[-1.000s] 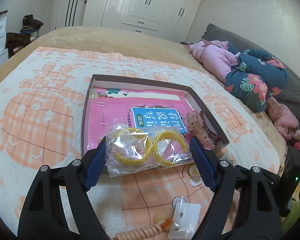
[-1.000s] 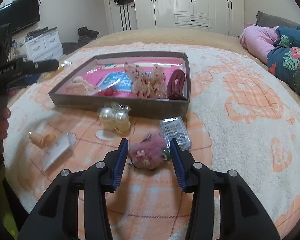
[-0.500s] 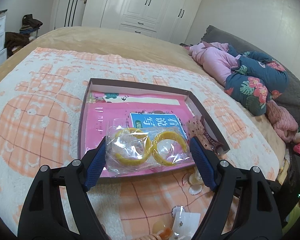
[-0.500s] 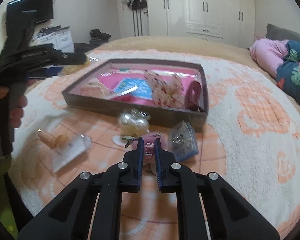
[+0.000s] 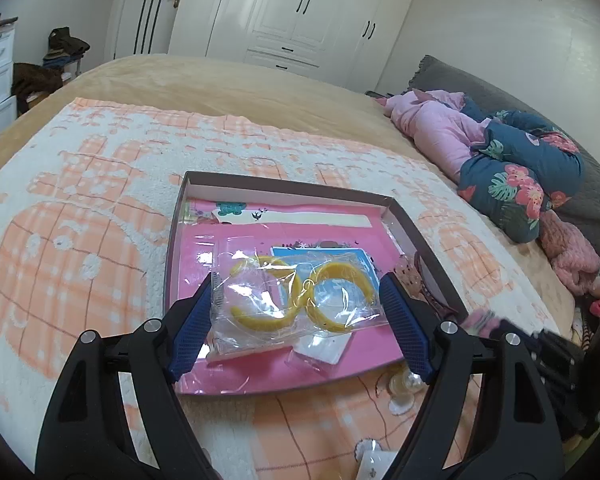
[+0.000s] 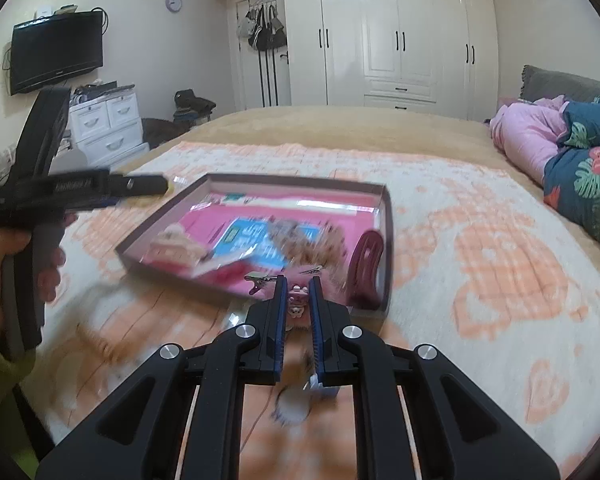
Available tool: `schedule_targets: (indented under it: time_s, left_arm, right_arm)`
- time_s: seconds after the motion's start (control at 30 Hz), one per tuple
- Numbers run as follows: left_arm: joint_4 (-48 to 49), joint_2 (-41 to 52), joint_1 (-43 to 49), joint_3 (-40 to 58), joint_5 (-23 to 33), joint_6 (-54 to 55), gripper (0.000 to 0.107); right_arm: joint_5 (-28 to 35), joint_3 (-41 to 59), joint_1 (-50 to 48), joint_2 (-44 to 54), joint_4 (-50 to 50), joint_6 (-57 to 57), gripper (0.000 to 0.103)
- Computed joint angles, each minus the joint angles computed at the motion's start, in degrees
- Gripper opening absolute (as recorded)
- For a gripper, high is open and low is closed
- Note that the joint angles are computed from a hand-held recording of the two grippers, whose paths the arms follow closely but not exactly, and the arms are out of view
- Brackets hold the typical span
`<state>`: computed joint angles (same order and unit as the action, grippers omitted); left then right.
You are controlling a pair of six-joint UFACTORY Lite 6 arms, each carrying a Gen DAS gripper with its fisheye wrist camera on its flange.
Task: Organize jewelry
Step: 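Carry the bag and pom-pom clip into the box and open both tools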
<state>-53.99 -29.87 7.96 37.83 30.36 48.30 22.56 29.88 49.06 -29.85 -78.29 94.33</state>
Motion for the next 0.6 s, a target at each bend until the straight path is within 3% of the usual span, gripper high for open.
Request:
schedule_targets:
  time_s: [0.13, 0.37, 0.6]
  left_arm:
    - [-1.25, 4.03, -1.1, 1.67, -1.73, 1.07, 0.071]
    - [-0.66, 12.96, -6.41, 6.17, -6.55, -0.09, 0.071]
    - [-0.88, 18.31, -10.45, 7.81, -9.53, 0.35, 0.071]
  right_arm:
    - [-4.63, 4.15, -6.2, 7.02, -5.24, 3.07, 0.011]
    - [-6.86, 8.53, -9.65, 16.12, -15.78, 13.09, 0.011]
    - [-8.43, 10.24, -11.13, 20.37, -16.72, 15.82, 0.014]
